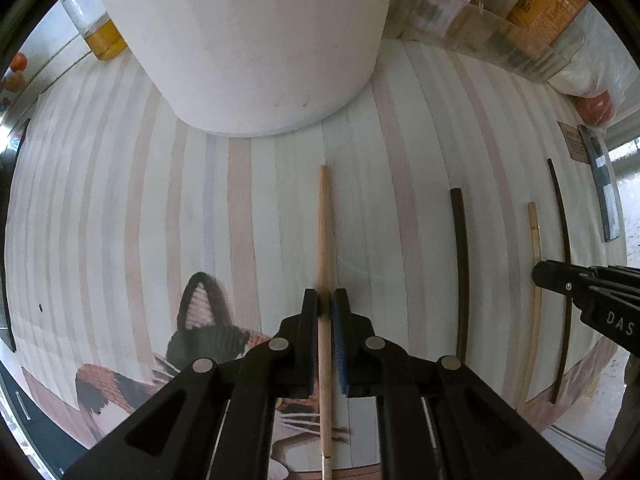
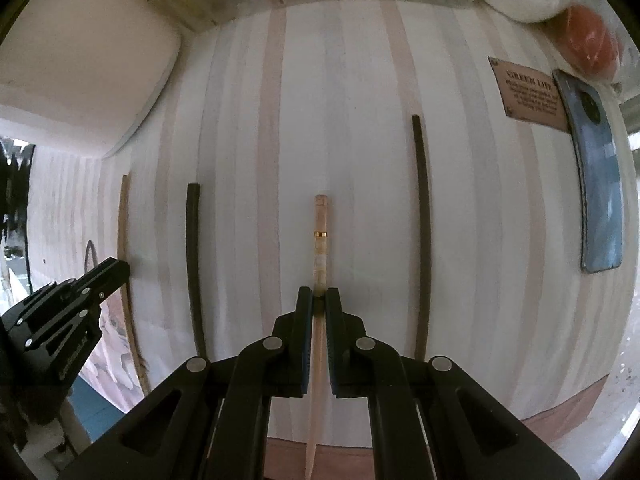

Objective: Organize utensils
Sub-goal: 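Lift both light chopsticks upright and carry them over the cream holder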

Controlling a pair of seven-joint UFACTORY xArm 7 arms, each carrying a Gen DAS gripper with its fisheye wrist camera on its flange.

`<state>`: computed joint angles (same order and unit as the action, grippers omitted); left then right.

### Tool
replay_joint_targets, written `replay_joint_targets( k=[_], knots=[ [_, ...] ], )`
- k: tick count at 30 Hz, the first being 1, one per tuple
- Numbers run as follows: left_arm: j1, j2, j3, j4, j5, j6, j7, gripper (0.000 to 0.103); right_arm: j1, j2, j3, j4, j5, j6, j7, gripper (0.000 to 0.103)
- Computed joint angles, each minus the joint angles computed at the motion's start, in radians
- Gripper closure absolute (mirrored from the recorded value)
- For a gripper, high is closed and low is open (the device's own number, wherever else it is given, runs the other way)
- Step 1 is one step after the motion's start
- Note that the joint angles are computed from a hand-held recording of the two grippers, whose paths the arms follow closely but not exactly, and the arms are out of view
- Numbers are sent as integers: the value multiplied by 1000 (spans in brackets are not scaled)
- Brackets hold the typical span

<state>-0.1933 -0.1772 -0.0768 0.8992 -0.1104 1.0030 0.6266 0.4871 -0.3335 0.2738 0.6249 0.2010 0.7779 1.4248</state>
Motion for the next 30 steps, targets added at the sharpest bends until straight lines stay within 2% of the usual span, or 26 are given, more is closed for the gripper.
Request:
replay_joint_targets(
  k=[5, 14, 17, 23, 30],
  knots=[
    [-14, -38, -14, -11, 2, 17, -27, 97, -15, 59, -8, 61, -28, 46, -19, 96],
    [-46, -72, -33, -63, 14, -39, -63, 99, -16, 71, 6, 84, -54, 74, 8, 96],
    [-57, -93, -37, -83, 19, -60, -73, 99, -10, 92, 25, 109, -85, 85, 52, 96],
    [-69, -172, -4, -92, -27, -37, -24, 99, 15, 53, 77, 73, -164, 26, 210, 97],
    [-73, -253, 30, -59, -102, 6, 28, 99, 29, -7, 145, 100, -301, 100, 411, 97]
  ],
)
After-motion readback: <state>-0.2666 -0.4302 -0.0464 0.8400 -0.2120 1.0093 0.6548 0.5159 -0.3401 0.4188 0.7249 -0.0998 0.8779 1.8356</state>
